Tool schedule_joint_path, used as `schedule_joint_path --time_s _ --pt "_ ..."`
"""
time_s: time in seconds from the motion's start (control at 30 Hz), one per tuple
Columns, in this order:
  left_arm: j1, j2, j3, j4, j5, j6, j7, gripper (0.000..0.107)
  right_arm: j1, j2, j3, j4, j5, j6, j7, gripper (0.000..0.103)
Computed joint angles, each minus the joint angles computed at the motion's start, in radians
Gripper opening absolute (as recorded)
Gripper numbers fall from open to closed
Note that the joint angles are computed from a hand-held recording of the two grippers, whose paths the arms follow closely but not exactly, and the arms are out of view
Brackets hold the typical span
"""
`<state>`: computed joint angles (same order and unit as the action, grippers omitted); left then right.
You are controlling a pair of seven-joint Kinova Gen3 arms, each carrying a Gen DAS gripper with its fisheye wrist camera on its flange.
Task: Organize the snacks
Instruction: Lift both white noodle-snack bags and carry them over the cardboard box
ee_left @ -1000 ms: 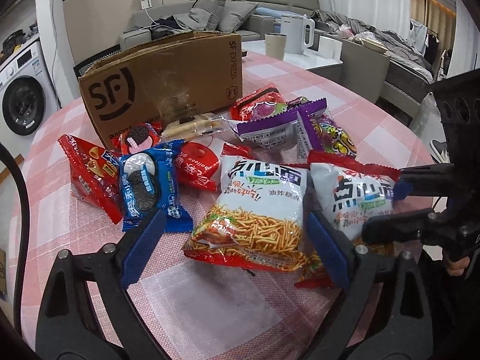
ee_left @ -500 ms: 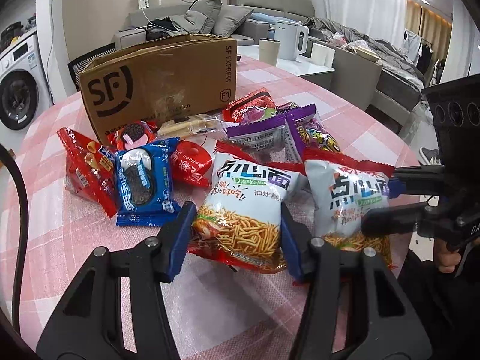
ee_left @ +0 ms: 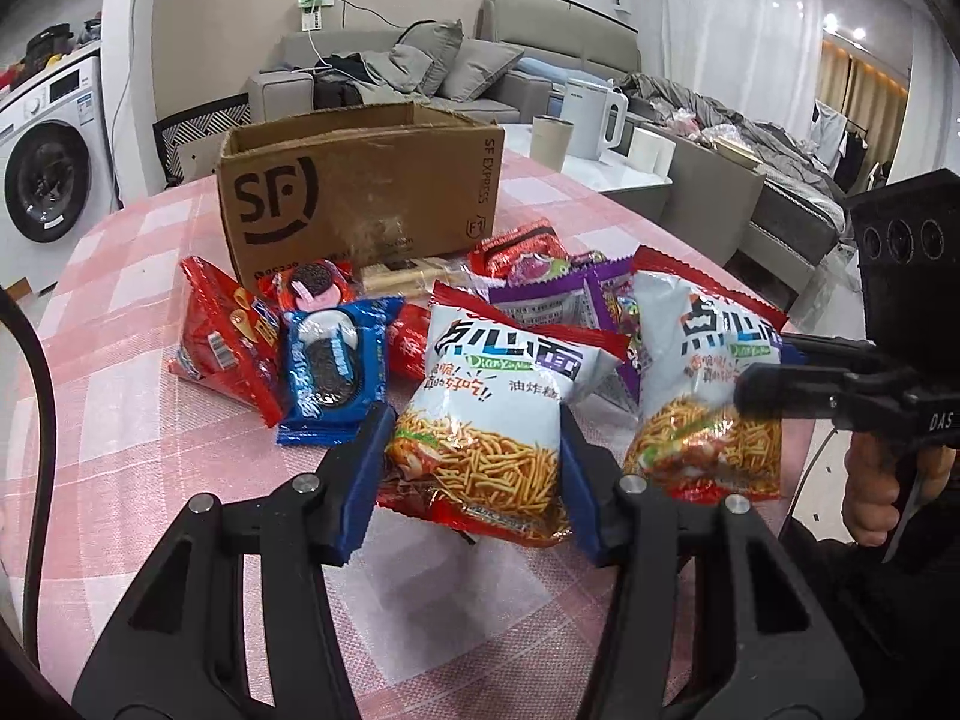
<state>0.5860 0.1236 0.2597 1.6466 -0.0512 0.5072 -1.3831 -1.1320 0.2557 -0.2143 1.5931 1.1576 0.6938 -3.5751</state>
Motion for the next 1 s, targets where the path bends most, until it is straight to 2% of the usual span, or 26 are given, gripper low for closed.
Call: schedule_joint_path --time_s 0.3,0.5,0.57,0.67,1.0 --pt "-0.036 -0.056 -0.016 0.045 -0.008 -0.056 0.07 0.05 0.007 -0.009 0.0 -0.016 0.048 0.074 -0.013 0.048" --pt "-0.043 -0.077 -0.026 0.045 -0.113 -0.081 0.21 0.05 0.017 -0.011 -0.002 -0.044 0.055 0.131 0.015 0.048" --pt "-0.057 -0.083 -0.025 0.042 -0.111 -0.084 0.222 0.05 0.026 -0.013 0.0 -0.054 0.056 0.142 0.024 0.048" --pt "-0.062 -0.079 -0.025 0.024 -0.156 -0.076 0.274 0.05 0.043 -0.009 0.003 -0.073 0.047 0.144 0.053 0.048" --pt "-0.066 -0.045 -0.037 -0.051 -0.198 -0.062 0.307 0.05 0.08 0.008 0.033 -0.143 0.005 0.13 0.149 0.048"
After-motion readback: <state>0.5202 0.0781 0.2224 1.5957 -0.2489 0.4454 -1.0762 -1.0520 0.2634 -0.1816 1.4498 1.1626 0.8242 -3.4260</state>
